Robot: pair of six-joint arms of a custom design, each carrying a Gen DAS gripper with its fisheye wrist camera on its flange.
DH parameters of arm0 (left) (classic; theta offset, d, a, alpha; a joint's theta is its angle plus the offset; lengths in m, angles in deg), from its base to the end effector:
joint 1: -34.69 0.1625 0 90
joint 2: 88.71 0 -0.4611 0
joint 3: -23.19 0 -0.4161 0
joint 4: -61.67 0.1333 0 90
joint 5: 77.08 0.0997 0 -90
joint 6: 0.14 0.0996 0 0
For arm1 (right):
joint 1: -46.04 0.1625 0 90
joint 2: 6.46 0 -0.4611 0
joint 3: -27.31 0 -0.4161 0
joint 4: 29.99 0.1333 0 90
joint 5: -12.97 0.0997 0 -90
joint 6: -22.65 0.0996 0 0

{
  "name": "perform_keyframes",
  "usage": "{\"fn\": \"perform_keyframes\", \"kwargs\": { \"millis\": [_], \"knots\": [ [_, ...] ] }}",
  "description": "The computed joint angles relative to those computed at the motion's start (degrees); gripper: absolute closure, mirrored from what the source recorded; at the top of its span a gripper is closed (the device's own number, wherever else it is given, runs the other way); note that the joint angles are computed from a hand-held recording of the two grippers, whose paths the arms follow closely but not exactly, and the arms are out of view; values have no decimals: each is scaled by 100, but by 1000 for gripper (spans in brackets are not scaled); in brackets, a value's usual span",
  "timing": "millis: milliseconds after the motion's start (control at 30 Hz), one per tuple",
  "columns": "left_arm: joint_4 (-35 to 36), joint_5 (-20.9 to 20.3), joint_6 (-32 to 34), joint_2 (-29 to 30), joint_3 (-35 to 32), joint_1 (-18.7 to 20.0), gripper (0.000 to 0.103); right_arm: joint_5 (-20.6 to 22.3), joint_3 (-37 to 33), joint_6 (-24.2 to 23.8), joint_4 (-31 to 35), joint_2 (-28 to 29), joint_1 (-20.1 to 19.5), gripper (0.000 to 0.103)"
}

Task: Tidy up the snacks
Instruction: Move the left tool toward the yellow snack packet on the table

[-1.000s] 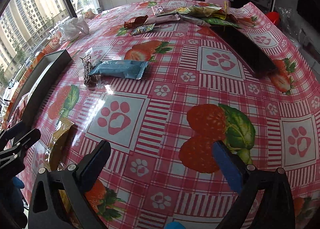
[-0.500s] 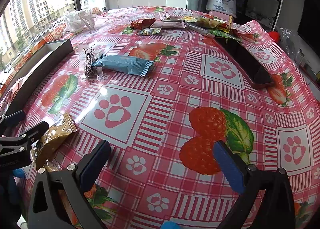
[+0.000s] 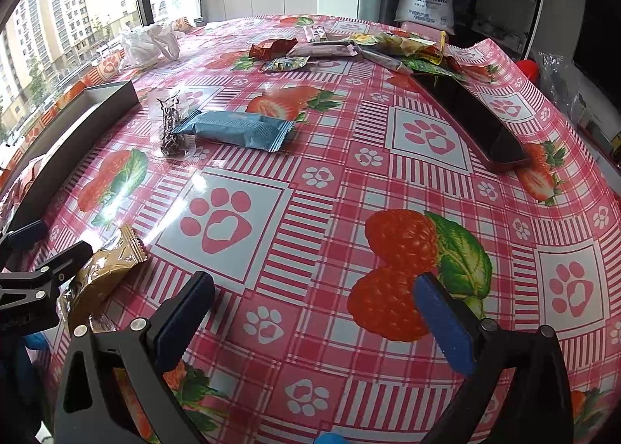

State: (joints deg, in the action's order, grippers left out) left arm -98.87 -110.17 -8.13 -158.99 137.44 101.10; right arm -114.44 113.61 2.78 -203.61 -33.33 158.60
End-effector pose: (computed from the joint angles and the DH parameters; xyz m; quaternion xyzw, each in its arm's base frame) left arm -0.0289 -0.6078 0.3036 0.0076 0.8626 -0.3206 0.3912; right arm 0.3535 -0.6613 -0.0187 0.2725 -0.8877 0.2058 0.3088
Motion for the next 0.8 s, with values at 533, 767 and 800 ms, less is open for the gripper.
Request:
{"fn": "perform_keyframes", "kwargs": {
  "millis": [533, 767, 800],
  "knots": [
    [1125, -494, -644, -194, -312, -4, 0, 8, 6, -4, -5, -3, -3, 0],
    [1912, -618, -847, 403, -1708, 13, 0, 8, 5, -7, -7, -3, -5, 0],
    [2114, -708, -1020, 551, -1994, 84, 0, 8, 5, -7, -7, -3, -5, 0]
  ]
}}
